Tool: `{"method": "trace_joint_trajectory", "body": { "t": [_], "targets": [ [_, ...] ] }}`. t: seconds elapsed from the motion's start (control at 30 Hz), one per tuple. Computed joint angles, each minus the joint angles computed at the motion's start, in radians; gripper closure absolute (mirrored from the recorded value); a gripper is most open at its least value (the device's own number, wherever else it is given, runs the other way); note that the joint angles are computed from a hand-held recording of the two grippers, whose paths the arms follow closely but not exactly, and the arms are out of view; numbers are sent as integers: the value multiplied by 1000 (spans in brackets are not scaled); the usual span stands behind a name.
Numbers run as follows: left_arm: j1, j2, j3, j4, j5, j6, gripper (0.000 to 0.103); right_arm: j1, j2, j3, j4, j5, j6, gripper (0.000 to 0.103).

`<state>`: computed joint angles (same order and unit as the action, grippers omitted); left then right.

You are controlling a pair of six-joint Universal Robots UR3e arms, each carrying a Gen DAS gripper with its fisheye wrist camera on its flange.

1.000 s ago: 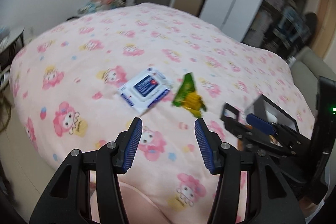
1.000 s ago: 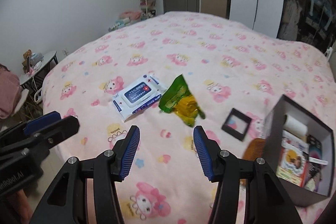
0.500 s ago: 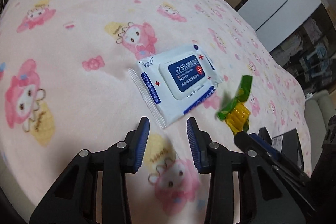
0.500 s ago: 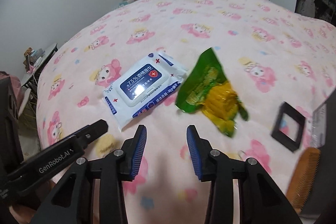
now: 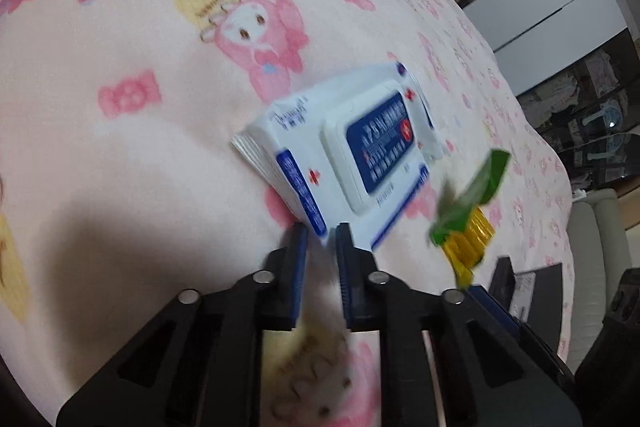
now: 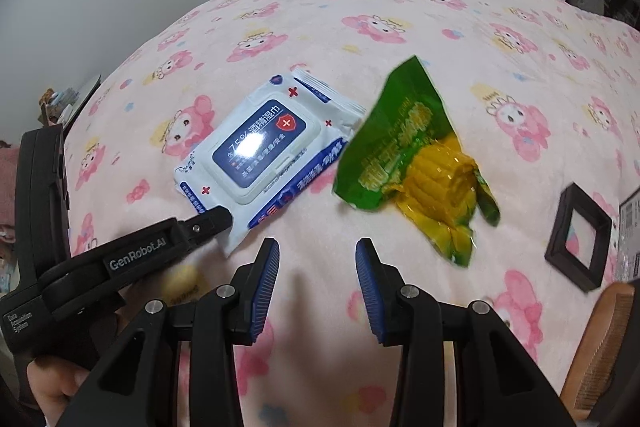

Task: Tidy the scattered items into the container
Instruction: 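Close the right gripper on the edge of the wet-wipes pack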

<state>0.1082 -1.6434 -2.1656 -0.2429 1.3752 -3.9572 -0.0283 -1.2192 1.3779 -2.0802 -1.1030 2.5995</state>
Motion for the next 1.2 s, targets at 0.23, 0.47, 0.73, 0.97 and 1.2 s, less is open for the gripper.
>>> {"method": "trace_joint_trajectory", "body": {
  "t": [0.23,0.47,0.73,0.97,1.2],
  "targets": [
    [-59,125,-4,-79,71,6,96,-44,-55,40,51,14,-34,67],
    [209,77,2,-53,-25,167,69,28,110,-163,171,66,7,60],
    [216,-45,65,-67,-131,221,83,80,328,-386,295,110,69,60],
    [103,63,15,-117,-123,146,88,12,185,-225,261,140,-13,76],
    [-158,123,8,-139,-88,-14,88,-204,-79,38,339,155,-199,77]
  ]
}}
